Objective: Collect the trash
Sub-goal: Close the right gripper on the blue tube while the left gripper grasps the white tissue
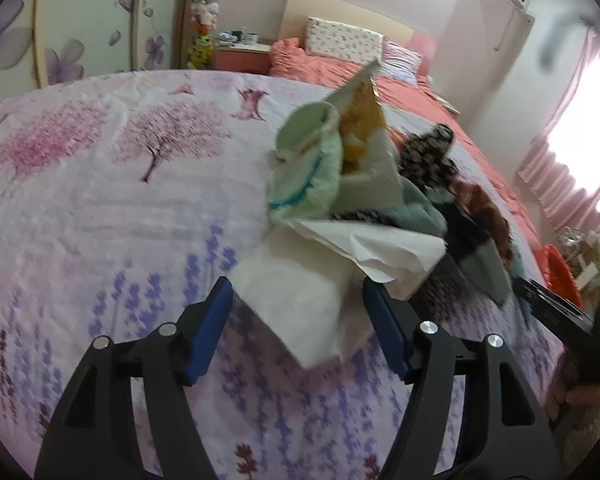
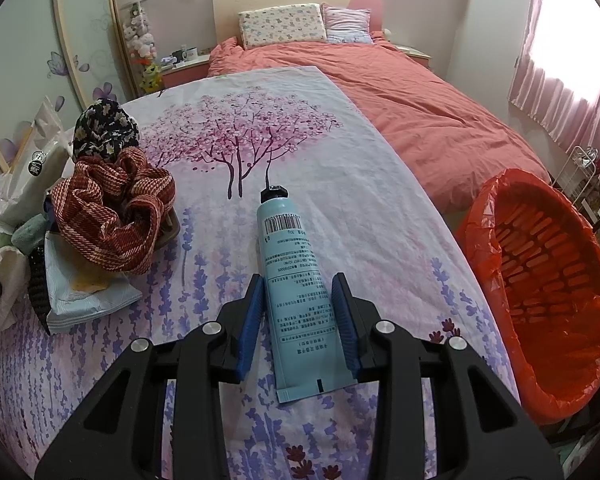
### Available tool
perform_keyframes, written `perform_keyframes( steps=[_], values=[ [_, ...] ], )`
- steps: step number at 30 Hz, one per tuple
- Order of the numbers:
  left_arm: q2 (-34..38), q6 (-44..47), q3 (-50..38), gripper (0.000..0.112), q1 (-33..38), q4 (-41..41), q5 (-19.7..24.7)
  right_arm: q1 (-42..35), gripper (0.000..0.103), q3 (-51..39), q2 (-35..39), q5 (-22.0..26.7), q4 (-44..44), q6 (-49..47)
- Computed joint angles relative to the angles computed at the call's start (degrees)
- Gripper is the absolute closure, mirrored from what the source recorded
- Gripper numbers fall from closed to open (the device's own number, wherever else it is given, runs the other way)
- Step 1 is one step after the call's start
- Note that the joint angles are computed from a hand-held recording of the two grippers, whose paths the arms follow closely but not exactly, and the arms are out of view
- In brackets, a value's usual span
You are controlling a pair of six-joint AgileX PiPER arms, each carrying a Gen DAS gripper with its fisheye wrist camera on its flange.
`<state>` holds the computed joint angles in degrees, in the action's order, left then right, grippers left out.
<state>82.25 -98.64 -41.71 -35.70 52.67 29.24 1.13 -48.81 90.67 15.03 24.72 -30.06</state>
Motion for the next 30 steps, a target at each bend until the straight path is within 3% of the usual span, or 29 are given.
perform_keyframes(
  steps=[3,9,14,19,30],
  values=[
    [0.6,-0.7,0.2,0.046,-1.8,0.9,-0.5,0.3,0.067,0.1,0.0,-0.3,-1.1,1.3],
    [2.8,-1.7,-0.7,0.06,-1.3,2.7,-3.3,0.7,0.067,0.0,0.3,-0.6,-2.7,2.9],
    [3.0,-4.3,-0.3,0.088,-1.6,7.0,-4.2,0.9,0.068,0.2,0.2,-0.9,-2.8,2.9],
    [1.9,-6.9,0.3,0.091,-2.8,9.6,-2.4,0.9,0.07,1.6,-0.7,-1.2,0.9,-1.2],
    [-1.9,-7.5,-0.6,0.092,-8.3,9.7,6.1,-0.3,0.071,3.9,-4.6,0.1,8.7,-8.0]
  ],
)
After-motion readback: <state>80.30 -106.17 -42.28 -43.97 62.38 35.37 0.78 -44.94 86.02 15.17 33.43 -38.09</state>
